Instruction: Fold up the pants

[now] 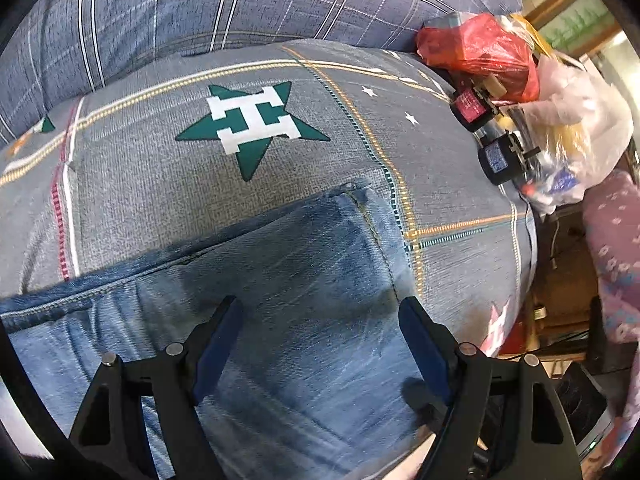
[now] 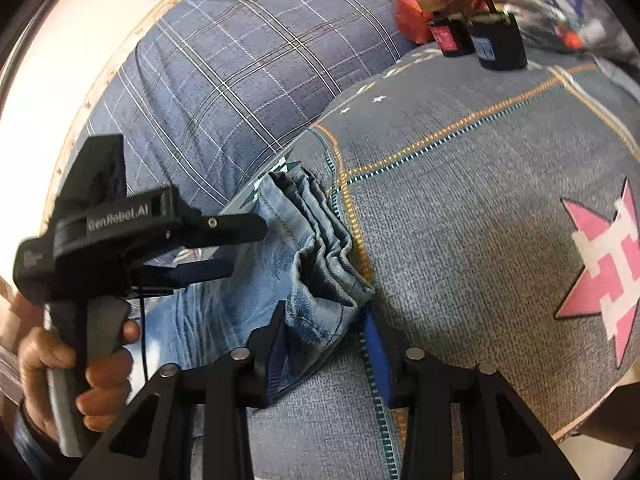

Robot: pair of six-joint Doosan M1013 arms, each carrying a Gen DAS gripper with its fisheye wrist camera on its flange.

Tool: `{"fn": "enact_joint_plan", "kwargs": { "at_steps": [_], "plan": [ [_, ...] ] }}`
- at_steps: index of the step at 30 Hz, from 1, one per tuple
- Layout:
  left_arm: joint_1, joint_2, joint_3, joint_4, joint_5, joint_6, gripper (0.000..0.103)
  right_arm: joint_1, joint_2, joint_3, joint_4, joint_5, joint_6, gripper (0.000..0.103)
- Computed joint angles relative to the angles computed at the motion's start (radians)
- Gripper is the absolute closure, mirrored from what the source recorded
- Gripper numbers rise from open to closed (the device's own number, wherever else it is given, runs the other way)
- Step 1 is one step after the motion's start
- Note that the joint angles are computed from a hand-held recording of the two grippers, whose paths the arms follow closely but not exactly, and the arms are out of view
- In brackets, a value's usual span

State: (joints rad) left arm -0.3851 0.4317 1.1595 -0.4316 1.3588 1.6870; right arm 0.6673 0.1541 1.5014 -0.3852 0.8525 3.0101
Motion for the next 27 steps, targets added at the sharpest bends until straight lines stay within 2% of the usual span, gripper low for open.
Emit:
{"fn": "enact_joint_plan", "kwargs": {
  "at_steps": [2, 7, 11, 18, 22, 24, 27],
  "plan": [
    [0.004, -0.002, -0.002, -0.02, 0.01, -0.026, 0.022, 0.005, 0.009, -0.017, -0.011, 0.021, -0.021, 0.075],
    [0.019, 0.004, -0.011, -0.103, 0.053, -0.032, 0.022, 0.017, 0.024, -0.051, -0.038, 0.054, -0.071, 0.078],
    [0.013, 0.008, -0.026, -0.113, 0.068, -0.038, 0.022, 0.026, 0.031, -0.07, -0.051, 0.045, -0.129, 0.078],
    [0.003, 0.023, -0.08, -0.083, 0.101, -0.027, 0.022, 0.041, 0.055, -0.119, -0.041, 0.014, -0.272, 0.079],
    [-0.014, 0.049, -0.132, -0.023, 0.178, -0.009, 0.022, 0.041, 0.065, -0.139, 0.001, -0.02, -0.361, 0.084],
    [-0.024, 0.053, -0.142, -0.001, 0.195, 0.008, 0.022, 0.04, 0.07, -0.147, 0.007, -0.002, -0.352, 0.084],
    [-0.029, 0.049, -0.137, -0.012, 0.192, 0.02, 0.022, 0.037, 0.066, -0.142, -0.016, 0.078, -0.227, 0.083]
  ]
}}
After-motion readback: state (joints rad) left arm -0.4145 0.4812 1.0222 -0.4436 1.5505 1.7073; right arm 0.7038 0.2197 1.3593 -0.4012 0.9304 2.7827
